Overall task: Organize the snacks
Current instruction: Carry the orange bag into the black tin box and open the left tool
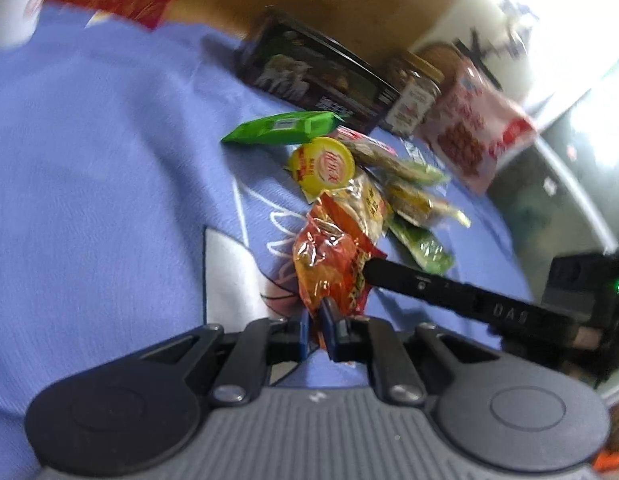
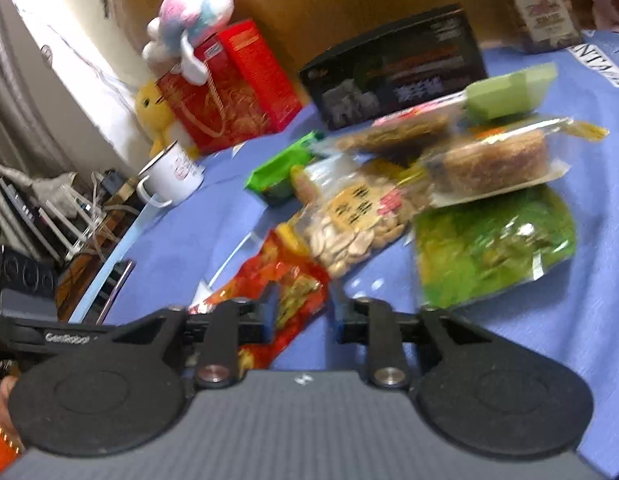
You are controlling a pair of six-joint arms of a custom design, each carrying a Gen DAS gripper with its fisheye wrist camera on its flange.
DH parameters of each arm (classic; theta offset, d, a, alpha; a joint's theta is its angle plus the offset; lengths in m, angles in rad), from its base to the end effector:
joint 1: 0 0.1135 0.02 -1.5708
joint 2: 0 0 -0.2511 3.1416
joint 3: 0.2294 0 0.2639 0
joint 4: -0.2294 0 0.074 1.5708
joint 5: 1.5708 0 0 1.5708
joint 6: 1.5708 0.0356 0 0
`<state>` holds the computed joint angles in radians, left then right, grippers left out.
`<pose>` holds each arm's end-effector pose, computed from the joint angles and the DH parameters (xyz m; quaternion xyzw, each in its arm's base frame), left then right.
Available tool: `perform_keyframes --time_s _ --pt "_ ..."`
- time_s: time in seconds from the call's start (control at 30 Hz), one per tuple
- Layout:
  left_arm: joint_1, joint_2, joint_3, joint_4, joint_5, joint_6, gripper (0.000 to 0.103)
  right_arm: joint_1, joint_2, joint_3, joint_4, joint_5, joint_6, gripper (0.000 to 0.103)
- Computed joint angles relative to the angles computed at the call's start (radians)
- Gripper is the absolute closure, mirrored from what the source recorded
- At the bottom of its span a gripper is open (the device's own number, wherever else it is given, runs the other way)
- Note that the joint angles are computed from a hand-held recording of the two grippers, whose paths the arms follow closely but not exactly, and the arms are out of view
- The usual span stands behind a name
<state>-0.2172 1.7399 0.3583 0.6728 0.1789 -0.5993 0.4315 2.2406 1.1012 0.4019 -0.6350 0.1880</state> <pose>0.2450 -0.0606 0.0489 -0.1352 0.8955 -0.2397 0.3497 0.3671 0.1923 0.0330 -0.2309 0.8470 0.3891 0.2792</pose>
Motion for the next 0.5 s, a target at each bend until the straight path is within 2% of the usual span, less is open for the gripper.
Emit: perform_keyframes --time_s 0.07,0.1,0.2,0.37,0.5 --pt "-0.032 -0.032 0.018 -0.07 -0.054 0.061 0.092 -0.005 -0.002 -0.007 0.004 0.005 0.005 0.085" --pt "-0.044 -0.044 0.024 -0.092 -0.077 0.078 0.091 -0.009 -0.003 -0.007 -0.002 0.006 0.013 0.093" --pt "-0.058 -0.065 0.034 -0.128 -0.101 0.103 0.092 -0.02 -0.023 -0.034 0.031 -0.016 0.053 0.098" --pt "-0.046 -0.102 0.071 -0.148 -0.066 0.121 0.092 -0.045 -0.098 -0.09 0.12 -0.027 0.085 0.099" --pt "-0.005 -0.101 0.211 -0.227 -0.038 0.17 0.092 -0.065 -0.104 0.005 0.112 -0.017 0.1 0.1"
